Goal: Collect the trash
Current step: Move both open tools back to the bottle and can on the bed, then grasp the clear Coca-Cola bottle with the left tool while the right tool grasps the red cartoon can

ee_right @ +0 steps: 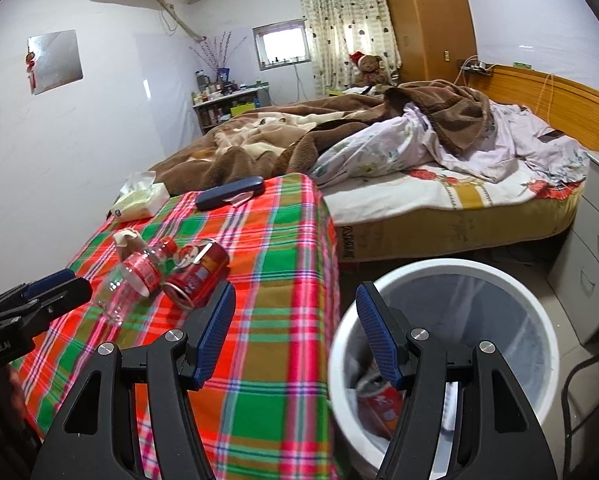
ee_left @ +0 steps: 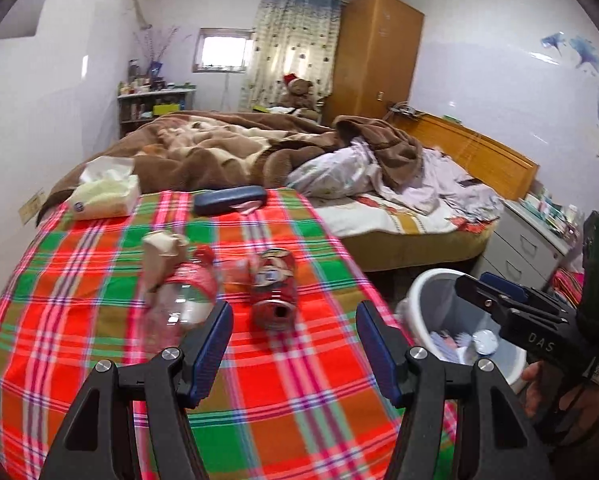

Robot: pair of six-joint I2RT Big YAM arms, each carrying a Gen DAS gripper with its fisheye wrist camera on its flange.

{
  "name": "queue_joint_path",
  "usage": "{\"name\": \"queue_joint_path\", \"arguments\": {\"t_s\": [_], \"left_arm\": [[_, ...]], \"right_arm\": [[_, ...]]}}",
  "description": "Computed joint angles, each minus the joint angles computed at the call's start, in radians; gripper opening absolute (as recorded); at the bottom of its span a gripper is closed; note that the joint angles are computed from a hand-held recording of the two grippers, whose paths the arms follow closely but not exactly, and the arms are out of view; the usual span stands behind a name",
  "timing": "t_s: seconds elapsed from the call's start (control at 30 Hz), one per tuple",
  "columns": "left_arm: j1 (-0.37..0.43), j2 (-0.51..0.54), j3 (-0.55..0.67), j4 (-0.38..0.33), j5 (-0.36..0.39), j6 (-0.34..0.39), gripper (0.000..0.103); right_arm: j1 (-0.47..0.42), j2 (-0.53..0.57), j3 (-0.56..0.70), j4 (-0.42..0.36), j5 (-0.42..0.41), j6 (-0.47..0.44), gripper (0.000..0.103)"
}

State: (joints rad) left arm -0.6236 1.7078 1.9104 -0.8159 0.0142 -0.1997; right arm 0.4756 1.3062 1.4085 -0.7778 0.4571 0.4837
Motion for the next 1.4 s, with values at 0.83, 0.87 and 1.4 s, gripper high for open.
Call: {"name": "queue_joint_path", "arguments": {"t_s": [0.83,0.87,1.4], "left_arm": [[0.143,0.167,0.159,-0.115,0.057,-0.007,0.064],[0.144,0.177,0.172,-0.120,0.059,0.001,0.064],[0.165,0.307,0.334,-0.223,0.110,0.048,0.064]], "right_arm": [[0.001,0.282,0.262,-0.076,-0.147,-0.006,0.064],[0.000,0.294,0.275,-0.081,-0.156,-0.006,0.064],[-0.016,0.425,0.421,-0.174,-0.237,0.013,0.064]]}}
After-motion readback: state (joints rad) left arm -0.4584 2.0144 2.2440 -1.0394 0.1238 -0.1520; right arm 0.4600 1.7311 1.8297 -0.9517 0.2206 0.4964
